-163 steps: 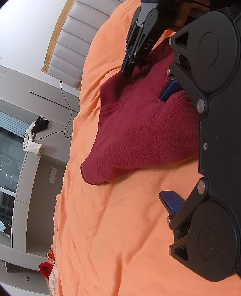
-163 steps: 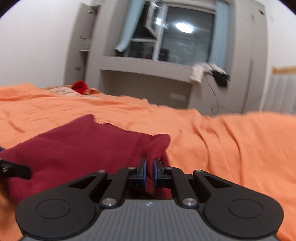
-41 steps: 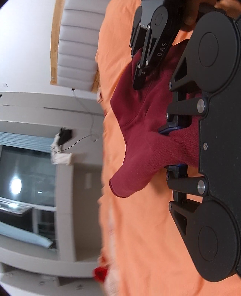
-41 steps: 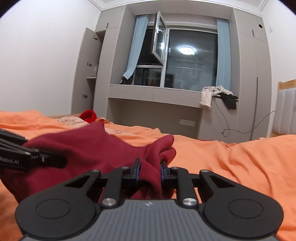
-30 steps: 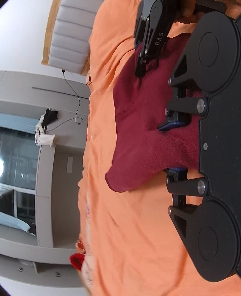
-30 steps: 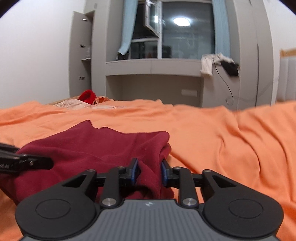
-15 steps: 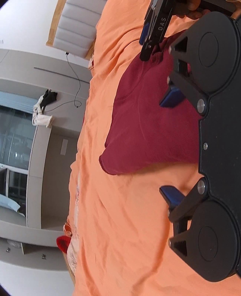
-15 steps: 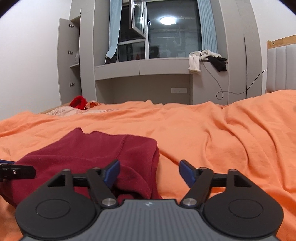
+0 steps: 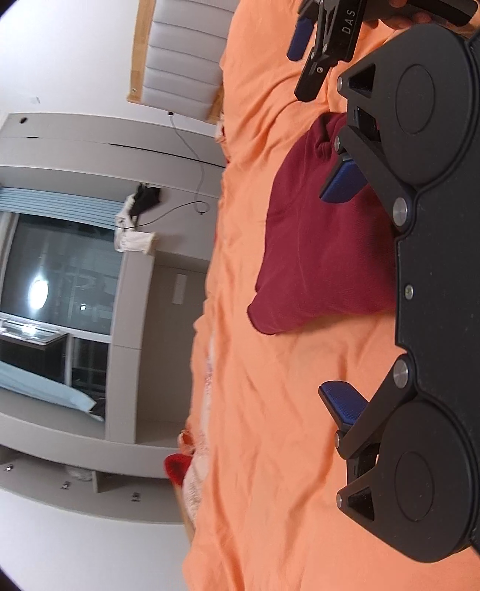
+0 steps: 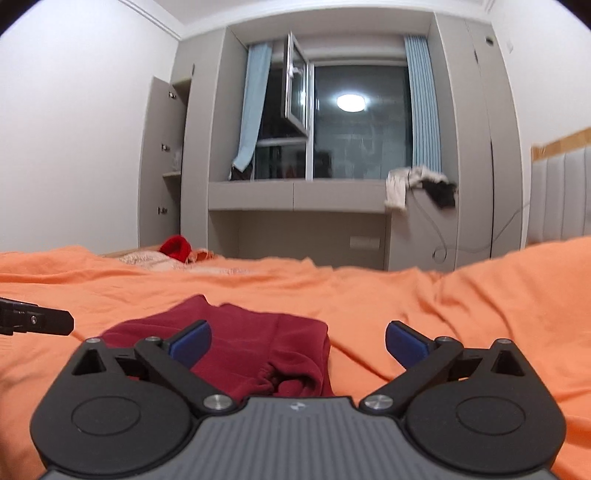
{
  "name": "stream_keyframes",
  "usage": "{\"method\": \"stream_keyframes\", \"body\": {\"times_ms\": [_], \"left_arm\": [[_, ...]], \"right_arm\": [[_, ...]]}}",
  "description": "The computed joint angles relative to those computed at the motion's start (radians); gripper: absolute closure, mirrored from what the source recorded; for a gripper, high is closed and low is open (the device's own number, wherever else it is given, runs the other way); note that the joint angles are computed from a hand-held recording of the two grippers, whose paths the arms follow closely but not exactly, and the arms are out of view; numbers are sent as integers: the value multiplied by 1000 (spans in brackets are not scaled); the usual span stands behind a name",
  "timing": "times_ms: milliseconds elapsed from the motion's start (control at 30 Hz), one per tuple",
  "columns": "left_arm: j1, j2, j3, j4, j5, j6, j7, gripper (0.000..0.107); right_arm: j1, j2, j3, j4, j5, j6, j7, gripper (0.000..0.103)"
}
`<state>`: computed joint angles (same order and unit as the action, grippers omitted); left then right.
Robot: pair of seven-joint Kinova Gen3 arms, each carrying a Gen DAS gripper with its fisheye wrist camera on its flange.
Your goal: Fold small clothes
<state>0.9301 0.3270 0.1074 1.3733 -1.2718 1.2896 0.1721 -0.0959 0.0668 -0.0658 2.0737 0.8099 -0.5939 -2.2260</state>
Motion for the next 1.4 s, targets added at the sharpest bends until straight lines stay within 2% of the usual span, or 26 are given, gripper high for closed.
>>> {"method": "stream_keyframes", "body": {"times_ms": [267, 367, 567, 733, 1400], "left_arm": [[140, 27, 27, 43, -88, 210, 101, 5], [185, 44, 40, 44, -92, 283, 120, 5], [244, 58, 55, 64, -108, 354, 152, 5], [264, 65, 62, 60, -95, 372, 165, 5], [271, 70, 56, 52, -89, 373, 161, 5]], "right_arm": [[0, -126, 41, 195, -84, -123, 68, 0], [-9, -171, 61, 255, -88, -139, 84, 0], [-42, -240, 97, 322, -82, -122, 67, 0], [-69, -264, 127, 347, -75, -107, 58, 0], [-100, -268, 138, 359, -114, -80, 105, 0]]}}
